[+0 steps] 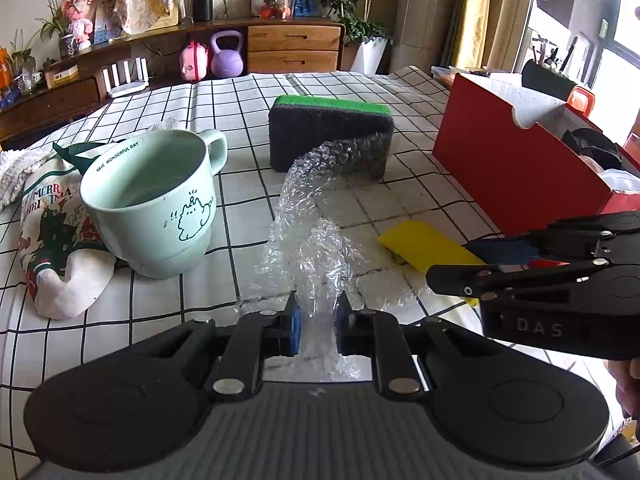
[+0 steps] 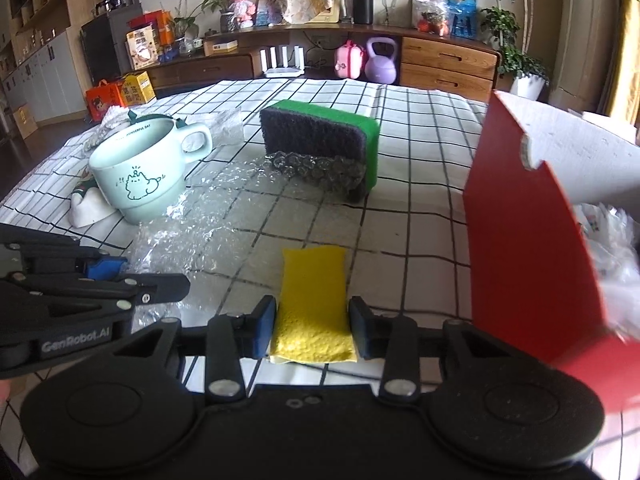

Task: Organize soft objects
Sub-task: 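Grasp the yellow sponge with the right gripper while the left gripper grasps the clear bubble wrap, then lift the yellow sponge and bubble wrap and carry both toward the red box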

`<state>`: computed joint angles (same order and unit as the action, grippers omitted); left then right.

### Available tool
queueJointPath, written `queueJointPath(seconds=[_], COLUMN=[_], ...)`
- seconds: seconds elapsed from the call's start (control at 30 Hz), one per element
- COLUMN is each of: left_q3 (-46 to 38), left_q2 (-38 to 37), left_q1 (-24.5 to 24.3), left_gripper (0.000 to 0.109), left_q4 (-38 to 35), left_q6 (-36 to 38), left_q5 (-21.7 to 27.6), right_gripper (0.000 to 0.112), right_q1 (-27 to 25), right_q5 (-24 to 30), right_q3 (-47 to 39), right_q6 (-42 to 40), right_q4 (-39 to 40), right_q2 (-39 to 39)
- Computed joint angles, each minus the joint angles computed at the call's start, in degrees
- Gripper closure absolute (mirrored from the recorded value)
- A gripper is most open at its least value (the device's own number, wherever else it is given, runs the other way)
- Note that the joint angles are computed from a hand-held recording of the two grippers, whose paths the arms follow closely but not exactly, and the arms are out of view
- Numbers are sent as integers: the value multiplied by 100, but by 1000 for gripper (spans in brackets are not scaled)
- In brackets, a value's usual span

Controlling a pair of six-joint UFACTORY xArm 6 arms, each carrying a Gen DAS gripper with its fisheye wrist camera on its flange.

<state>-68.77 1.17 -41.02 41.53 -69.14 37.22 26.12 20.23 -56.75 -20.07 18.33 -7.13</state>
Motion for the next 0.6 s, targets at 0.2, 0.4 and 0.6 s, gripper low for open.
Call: queueJointPath(seconds=[0.2, 0.4, 0.6], left_q3=[99, 201, 326], left_q2=[-218, -482, -710], left_q1=[-94, -235, -361], left_gripper=[95, 95, 95], left_q4=[59, 126, 271], left_q6=[-21, -56, -236], left_q5=[57, 180, 319], right_gripper=[74, 112, 102], right_q1=[-58, -168, -320], right_q5=[51, 153, 349], right_q3=[408, 706, 892], right_q6=[82, 100, 42], right_q4=[129, 283, 207], right_q2=[-591, -1182, -1437])
